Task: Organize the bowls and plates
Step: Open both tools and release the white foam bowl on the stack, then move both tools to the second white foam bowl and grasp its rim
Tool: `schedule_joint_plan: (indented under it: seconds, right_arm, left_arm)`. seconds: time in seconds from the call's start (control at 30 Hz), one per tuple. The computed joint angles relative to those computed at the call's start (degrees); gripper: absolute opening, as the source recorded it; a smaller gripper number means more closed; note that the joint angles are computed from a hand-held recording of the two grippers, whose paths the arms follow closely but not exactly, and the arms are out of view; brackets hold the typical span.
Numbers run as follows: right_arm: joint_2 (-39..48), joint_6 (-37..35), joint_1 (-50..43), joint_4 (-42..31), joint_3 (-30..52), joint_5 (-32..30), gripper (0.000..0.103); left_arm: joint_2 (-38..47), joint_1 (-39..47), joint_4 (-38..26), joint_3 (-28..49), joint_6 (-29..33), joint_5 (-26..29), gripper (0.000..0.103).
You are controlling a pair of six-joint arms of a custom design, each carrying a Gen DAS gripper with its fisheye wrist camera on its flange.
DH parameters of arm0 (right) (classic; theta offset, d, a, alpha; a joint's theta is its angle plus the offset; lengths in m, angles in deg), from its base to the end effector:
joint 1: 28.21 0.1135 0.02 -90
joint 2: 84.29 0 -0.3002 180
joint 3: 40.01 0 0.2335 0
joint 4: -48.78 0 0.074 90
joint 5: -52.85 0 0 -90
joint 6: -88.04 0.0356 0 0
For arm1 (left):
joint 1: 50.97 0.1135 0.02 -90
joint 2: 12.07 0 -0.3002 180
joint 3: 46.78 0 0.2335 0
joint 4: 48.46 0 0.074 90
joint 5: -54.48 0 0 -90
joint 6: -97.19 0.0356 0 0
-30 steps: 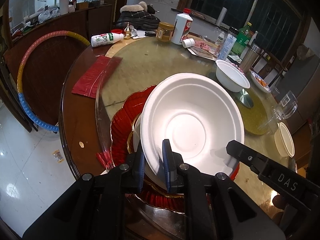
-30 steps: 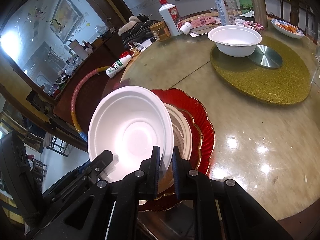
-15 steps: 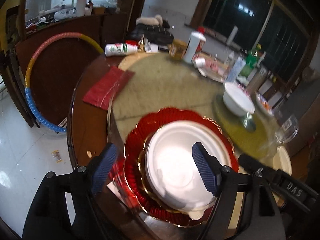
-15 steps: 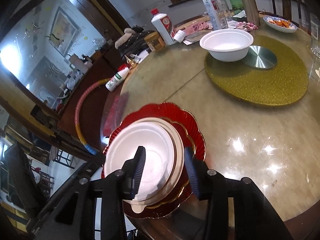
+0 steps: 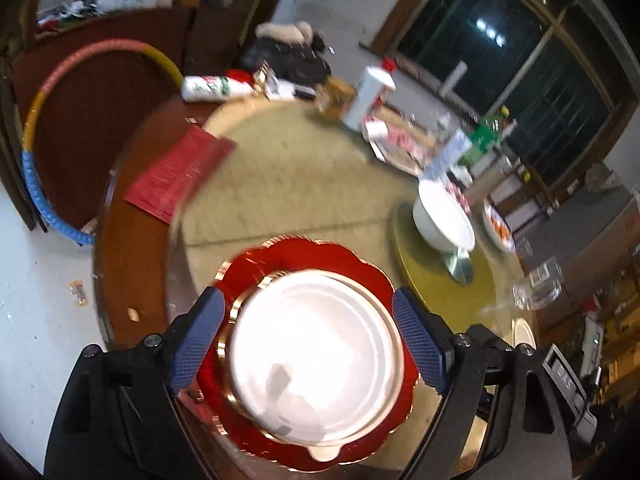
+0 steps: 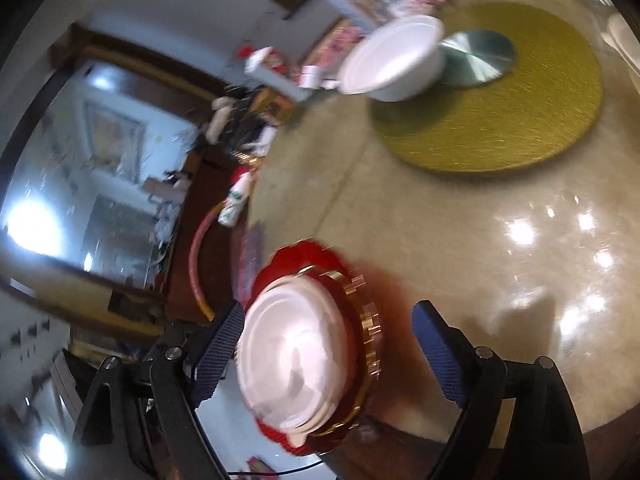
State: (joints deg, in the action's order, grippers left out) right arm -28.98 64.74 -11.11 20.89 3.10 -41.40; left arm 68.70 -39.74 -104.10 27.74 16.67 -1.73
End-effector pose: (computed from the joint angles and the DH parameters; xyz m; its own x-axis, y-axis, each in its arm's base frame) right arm 0.1532 0.0499 0.2405 -0.5626 0.7852 -0.2588 0.4279 0.5443 0.7215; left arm 0.2518 0.0298 0.2930 -0.8377 -0.0268 -0.5455 0.2364 0.8827 -0.4062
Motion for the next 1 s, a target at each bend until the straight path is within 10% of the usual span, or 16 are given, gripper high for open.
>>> schedule_joint_plan:
  seconds: [0.47,1.0]
  right_arm:
    - [11.86,-24.72,-36.04,-7.74,11.69,-21.44,0.088]
    - [40.46,-30.56,-43.41,-4.39,29.87,-19.37,0.053]
  left_arm:
    - [14.59,-24.91,-8.32,21.55,-13.37,-8.81,0.086]
    - [42.39,-40.75,-9.33,48.53,-33.05,-21.91,0.086]
